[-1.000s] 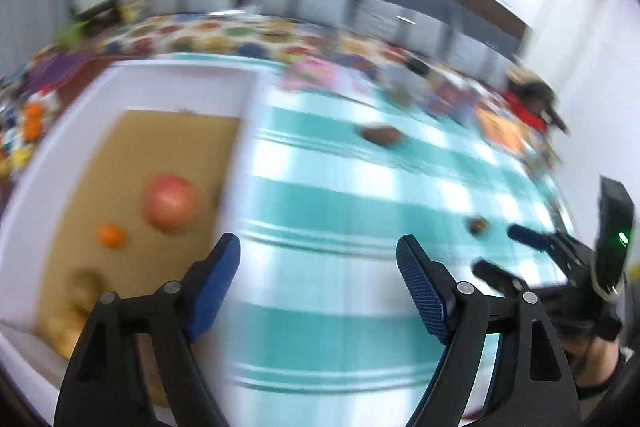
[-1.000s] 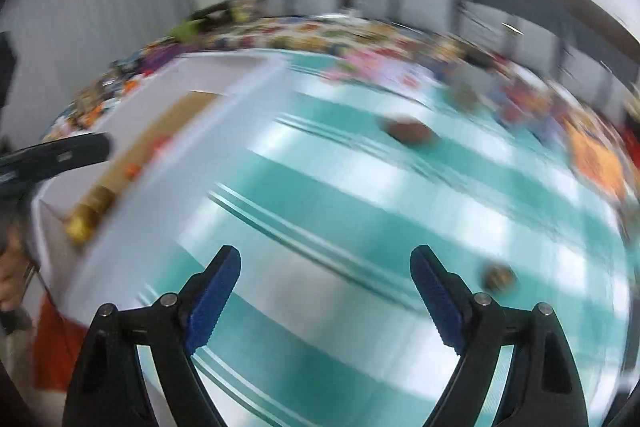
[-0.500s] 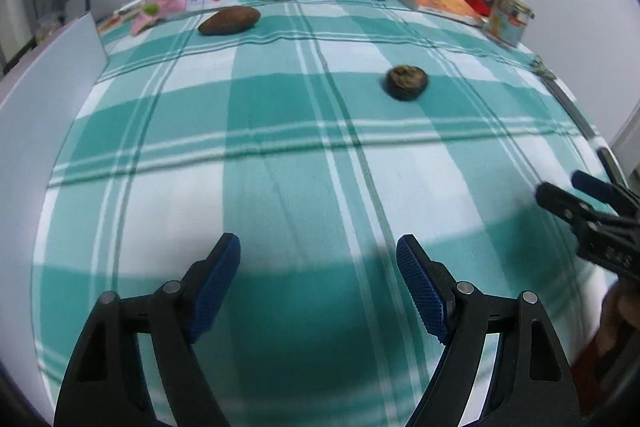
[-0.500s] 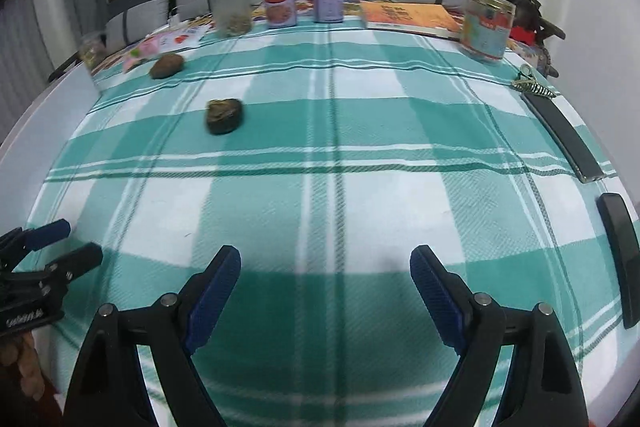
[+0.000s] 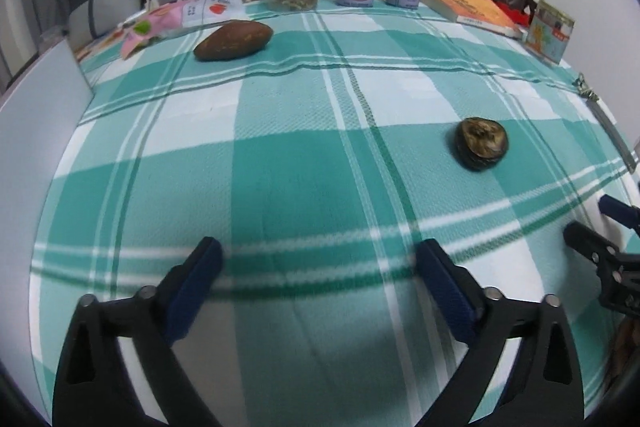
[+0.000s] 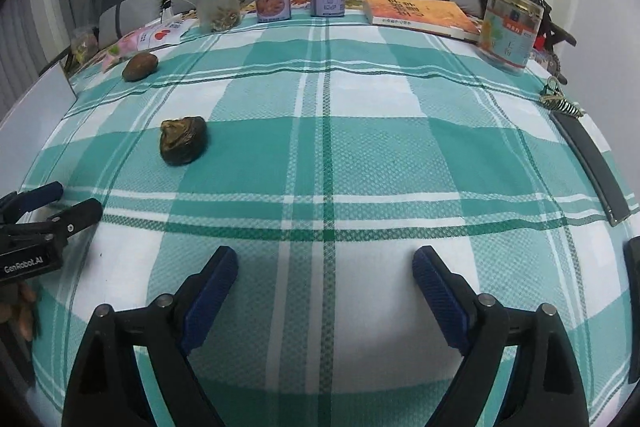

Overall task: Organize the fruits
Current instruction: 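Move both open tools back over the sweet potato and date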

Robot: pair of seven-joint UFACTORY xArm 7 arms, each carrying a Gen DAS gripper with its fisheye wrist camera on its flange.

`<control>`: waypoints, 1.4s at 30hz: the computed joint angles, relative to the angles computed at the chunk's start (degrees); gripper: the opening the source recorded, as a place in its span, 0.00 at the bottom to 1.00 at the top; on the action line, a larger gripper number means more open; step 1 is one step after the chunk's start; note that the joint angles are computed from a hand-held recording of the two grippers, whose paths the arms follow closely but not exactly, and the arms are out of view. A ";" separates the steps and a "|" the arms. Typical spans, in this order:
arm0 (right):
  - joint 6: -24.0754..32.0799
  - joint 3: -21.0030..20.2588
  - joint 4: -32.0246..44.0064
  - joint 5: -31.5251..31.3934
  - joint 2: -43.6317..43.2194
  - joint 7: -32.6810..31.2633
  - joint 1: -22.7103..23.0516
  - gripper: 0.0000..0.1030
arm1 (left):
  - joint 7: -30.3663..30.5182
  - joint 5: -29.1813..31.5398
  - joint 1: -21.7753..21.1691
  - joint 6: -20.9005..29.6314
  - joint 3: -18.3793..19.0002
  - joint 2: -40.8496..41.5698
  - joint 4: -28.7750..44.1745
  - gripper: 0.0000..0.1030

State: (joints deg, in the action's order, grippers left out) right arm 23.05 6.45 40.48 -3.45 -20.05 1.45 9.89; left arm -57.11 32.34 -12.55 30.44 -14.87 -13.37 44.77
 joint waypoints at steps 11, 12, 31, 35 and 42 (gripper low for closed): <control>0.88 0.17 0.67 -0.35 0.95 -0.58 0.44 1.00 | -0.09 0.17 -0.11 -0.26 0.34 0.47 0.28 1.00; 0.88 0.17 0.67 -0.35 0.95 -0.57 0.45 1.00 | -0.11 0.22 -0.09 -0.21 0.30 0.48 0.30 1.00; 0.82 0.18 0.63 -0.56 0.97 -0.42 0.42 1.00 | 0.09 0.12 -0.10 -0.32 0.32 0.44 0.24 1.00; 0.82 0.19 0.64 -0.58 0.97 -0.39 0.40 1.00 | 0.11 0.10 -0.09 -0.33 0.31 0.41 0.22 1.00; 0.84 0.20 0.66 -0.61 0.97 -0.36 0.40 1.00 | 0.11 0.10 -0.06 -0.34 0.29 0.45 0.25 1.00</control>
State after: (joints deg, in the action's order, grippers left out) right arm 23.90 6.65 41.14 -4.06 -19.08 1.09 10.28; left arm -56.99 32.44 -12.61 30.10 -14.58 -12.92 45.02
